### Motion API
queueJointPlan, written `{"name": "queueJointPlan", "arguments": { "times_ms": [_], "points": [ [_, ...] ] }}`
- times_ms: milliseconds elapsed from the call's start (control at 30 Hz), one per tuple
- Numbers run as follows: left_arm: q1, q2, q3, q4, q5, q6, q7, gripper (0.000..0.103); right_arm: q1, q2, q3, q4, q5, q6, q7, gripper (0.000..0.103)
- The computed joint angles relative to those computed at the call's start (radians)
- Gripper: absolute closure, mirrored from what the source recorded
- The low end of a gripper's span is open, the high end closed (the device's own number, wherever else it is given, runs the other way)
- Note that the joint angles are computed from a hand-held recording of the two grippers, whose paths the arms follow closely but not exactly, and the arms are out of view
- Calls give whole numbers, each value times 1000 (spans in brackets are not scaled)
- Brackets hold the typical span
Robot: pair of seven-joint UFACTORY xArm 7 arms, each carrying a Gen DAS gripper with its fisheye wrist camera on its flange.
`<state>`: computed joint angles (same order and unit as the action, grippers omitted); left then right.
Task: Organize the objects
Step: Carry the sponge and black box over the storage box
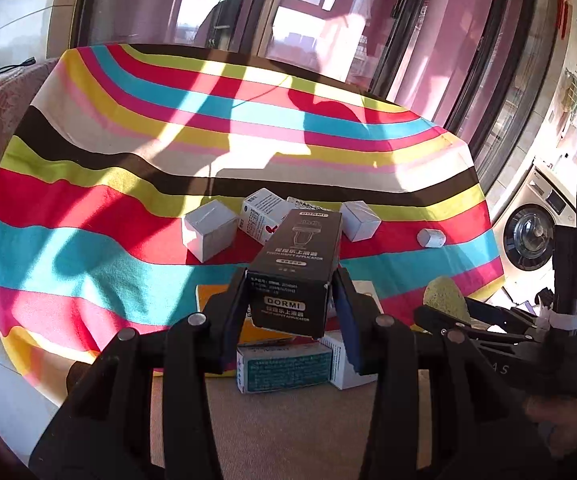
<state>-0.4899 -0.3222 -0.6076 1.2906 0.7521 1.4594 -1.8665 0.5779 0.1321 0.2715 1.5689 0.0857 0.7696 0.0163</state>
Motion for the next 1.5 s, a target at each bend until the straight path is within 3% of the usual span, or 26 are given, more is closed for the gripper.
{"name": "queueJointPlan", "arguments": {
  "times_ms": [133, 433, 1067, 1500],
  "points": [
    [-15, 82, -23, 75, 46, 35, 11, 57, -5, -49, -7, -54, -34, -44, 21, 21],
    [-131, 244, 15, 226, 139, 104, 58, 57, -45, -140, -17, -147, -117, -101, 66, 21],
    [-379, 487, 215, 489, 215, 125, 158, 57, -131, -216, -46, -230, -93, -118, 62, 21],
    [-526, 756, 373, 855, 200, 111, 323, 57, -213, -272, -73, -281, -155, -110, 87, 21]
  ]
}}
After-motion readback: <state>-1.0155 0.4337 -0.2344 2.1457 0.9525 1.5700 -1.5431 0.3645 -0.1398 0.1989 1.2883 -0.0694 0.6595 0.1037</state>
